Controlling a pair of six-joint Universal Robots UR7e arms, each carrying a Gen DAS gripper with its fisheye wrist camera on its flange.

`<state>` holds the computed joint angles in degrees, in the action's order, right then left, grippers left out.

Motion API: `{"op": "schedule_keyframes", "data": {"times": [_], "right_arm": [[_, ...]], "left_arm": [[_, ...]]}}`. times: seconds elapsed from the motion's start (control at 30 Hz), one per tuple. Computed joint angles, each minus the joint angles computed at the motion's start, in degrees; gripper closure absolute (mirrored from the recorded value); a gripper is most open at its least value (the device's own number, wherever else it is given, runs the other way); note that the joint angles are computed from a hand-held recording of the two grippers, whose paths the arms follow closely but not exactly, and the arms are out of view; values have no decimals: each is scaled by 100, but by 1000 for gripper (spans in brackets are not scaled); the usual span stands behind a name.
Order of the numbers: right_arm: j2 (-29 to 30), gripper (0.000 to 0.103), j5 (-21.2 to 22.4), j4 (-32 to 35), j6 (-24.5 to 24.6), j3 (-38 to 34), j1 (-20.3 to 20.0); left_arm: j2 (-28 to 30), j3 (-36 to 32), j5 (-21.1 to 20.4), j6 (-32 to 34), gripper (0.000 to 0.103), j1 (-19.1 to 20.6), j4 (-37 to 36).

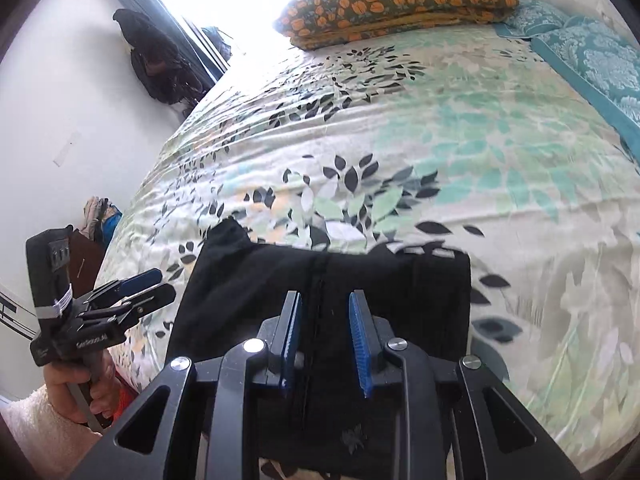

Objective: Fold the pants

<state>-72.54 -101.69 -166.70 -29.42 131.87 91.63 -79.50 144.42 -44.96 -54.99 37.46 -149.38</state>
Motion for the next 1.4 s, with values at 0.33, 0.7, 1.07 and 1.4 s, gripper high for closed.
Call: {"op": "schedule_keyframes", "data": {"times": [0.33,0.7,1.07,1.4], "right_arm": [[457,103,354,-187,412,-19,-1109],[-399,59,115,-414,71,651,-661],[-1168,55,-666,-1235,-570,1788,-462],[-619,54,-1058,-2010,-546,2096,-618]], "left_arm": [[831,-677,597,-346,25,1417,330],[-307,61,190,-1162,27,-385,1561],[170,269,-846,-1872,26,-1924,2242],[695,312,-970,-2620,15,-1935,2265]]}}
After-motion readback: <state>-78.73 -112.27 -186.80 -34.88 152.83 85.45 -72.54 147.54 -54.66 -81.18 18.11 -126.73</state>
